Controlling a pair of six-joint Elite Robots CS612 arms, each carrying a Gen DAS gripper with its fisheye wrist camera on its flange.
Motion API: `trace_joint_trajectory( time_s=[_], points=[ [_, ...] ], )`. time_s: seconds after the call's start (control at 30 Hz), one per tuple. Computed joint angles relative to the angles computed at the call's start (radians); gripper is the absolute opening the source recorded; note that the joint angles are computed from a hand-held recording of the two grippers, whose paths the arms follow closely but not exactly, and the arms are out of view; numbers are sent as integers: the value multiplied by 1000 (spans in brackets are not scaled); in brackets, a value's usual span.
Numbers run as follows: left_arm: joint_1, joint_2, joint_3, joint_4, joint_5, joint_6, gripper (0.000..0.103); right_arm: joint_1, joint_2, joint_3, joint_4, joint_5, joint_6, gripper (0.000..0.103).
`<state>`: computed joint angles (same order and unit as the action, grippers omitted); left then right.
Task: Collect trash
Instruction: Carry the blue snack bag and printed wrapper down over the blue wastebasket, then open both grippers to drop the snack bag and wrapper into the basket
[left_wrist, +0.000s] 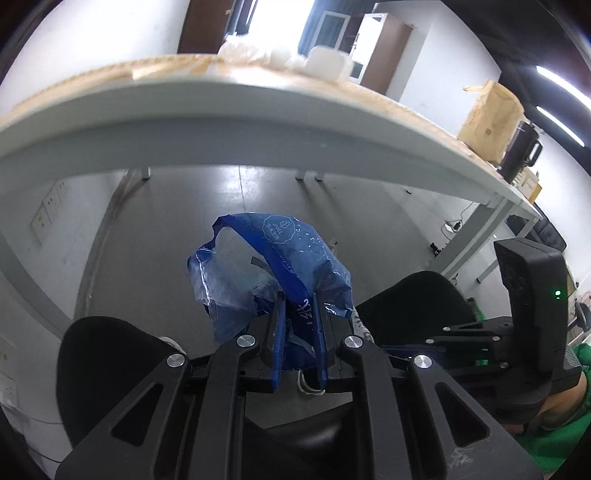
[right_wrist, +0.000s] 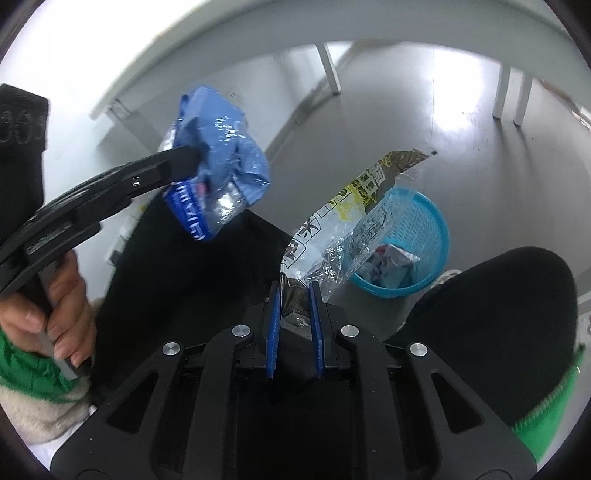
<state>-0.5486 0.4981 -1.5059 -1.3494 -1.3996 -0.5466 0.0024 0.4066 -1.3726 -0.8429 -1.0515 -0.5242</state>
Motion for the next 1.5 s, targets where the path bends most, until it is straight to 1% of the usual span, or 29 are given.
trace_joint_trajectory(
  time_s=[0.07,0.1,0.2,0.27,0.3,0.43,0.53,0.67,0.77,0.97,1.07,1.2,1.37,1.5],
  points=[
    [9,3,15,0,-10,-21,13,7,-2,24,-10,-18,10,14],
    [14,3,27,0,-11,-45,13,9,-2,38,-19,-27,15,14],
    [24,0,73,-7,7,-98,13,12,-12,94,-20,-32,50,14],
    [38,-3,107,-19,-31,-136,13,14,-22,136,-15,-22,78,14],
    [48,-2,126,-30,-58,-168,13,15,-27,155,-20,-22,87,14],
    [66,-2,177,-28,-98,-232,13,25,-36,203,-64,-62,119,14],
    [75,-9,210,-32,-116,-251,13,28,-43,236,-73,-77,135,14],
    [83,-21,246,-48,-126,-256,13,29,-49,273,-84,-94,148,14],
    [96,-29,282,-55,-155,-277,13,34,-64,327,-80,-96,165,14],
    [122,-45,361,-82,-242,-350,13,41,-94,416,-96,-118,157,14],
    [132,-57,411,-86,-268,-364,13,45,-112,476,-107,-127,165,14],
    [149,-74,487,-101,-314,-408,13,52,-139,562,-125,-141,171,14],
    [156,-97,559,-114,-327,-416,13,64,-179,685,-153,-186,176,14],
    [163,-111,606,-114,-338,-413,13,66,-196,740,-184,-199,199,14]
  ],
)
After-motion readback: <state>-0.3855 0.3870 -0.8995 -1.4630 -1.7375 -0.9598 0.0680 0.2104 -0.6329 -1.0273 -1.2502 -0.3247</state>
